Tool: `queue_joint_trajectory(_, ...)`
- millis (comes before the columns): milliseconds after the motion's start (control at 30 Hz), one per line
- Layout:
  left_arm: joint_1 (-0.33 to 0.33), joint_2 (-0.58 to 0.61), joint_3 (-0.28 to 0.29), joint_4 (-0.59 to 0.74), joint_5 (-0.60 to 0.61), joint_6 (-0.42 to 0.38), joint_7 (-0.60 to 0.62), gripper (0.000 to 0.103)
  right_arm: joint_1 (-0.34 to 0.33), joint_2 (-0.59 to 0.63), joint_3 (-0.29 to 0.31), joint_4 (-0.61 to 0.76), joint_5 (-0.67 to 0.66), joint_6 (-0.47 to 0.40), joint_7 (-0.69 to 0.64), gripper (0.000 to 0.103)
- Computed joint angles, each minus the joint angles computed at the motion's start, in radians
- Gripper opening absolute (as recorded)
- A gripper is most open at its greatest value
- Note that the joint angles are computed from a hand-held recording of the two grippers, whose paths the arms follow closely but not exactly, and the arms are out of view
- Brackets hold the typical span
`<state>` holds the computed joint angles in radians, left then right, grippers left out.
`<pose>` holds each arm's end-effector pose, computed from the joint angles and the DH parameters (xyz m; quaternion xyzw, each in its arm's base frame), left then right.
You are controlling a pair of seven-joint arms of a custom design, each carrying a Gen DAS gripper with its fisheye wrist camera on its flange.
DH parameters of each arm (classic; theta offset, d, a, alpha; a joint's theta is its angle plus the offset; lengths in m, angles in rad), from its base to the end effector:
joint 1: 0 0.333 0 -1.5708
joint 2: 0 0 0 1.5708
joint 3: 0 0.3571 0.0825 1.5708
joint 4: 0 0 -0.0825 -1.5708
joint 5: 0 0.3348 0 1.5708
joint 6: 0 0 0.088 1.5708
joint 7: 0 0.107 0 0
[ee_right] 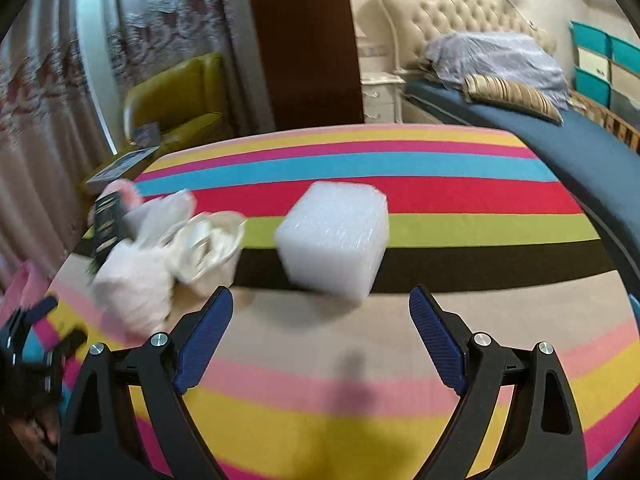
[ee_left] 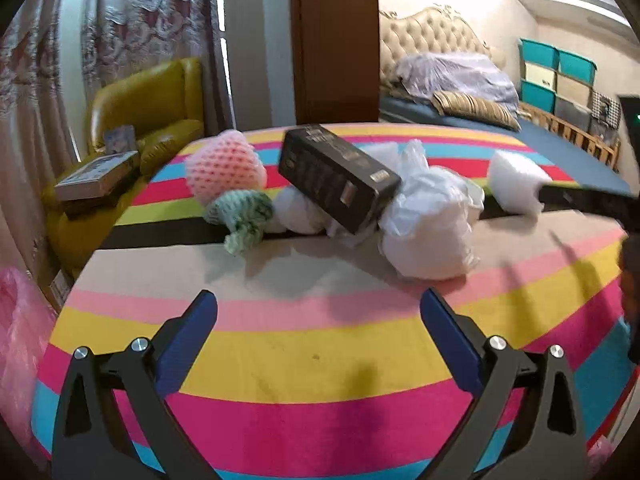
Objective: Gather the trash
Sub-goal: 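Grasp the square white foam block with the right tool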
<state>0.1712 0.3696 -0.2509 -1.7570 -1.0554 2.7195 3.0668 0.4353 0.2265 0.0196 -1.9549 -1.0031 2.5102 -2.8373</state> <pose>0.6569 0.0033 0.4779 -0.3930 0.8069 -0.3858 0.2134 0.5346 0.2679 0.4623 -0.4001 0.8381 -0.2639 0.2605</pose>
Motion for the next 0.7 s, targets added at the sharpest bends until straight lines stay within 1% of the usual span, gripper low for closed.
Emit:
queue_joint_trajectory(67,-0.003,0.006,0.013,0.012,0.029,-0.017,-0.044,0.098,-0.009,0.029,-0.007,0.027,0.019,-0.005,-0.006,0.084)
queue_joint_trajectory(167,0.000,0.019,0.027,0.036,0.079,-0.059,-0.116,0.097,-0.028,0.085,-0.012,0.090,0.116,-0.021,-0.082,0.084)
queue_joint_trajectory(300,0.012,0.020,0.016,0.038,0.084,-0.063,-0.125,0.097,-0.023,0.131,-0.029,0.161,0.179,-0.082,-0.176,0.084)
queue_joint_trajectory(333,0.015,0.020,0.012,0.037,0.079,-0.063,-0.117,0.097,-0.021,0.138,-0.032,0.173,0.193,-0.090,-0.193,0.082)
queue_joint_trajectory(367,0.016,0.019,0.011,0.036,0.077,-0.062,-0.114,0.097,-0.020,0.141,-0.034,0.177,0.206,-0.094,-0.204,0.073)
queue_joint_trajectory(400,0.018,0.017,0.008,0.033,0.073,-0.060,-0.109,0.097,-0.017,0.139,-0.038,0.171,0.208,-0.085,-0.203,0.067)
queue_joint_trajectory(500,0.024,0.017,0.006,0.033,0.059,-0.064,-0.099,0.097,0.004,0.117,-0.047,0.144,0.181,-0.080,-0.189,0.065)
queue_joint_trajectory(567,0.024,0.017,0.009,0.034,0.059,-0.070,-0.104,0.097,0.020,0.092,-0.046,0.113,0.139,-0.065,-0.169,0.064)
queue_joint_trajectory(700,0.019,0.018,0.014,0.037,0.070,-0.070,-0.115,0.097,0.038,0.046,-0.026,0.055,0.080,-0.048,-0.149,0.064)
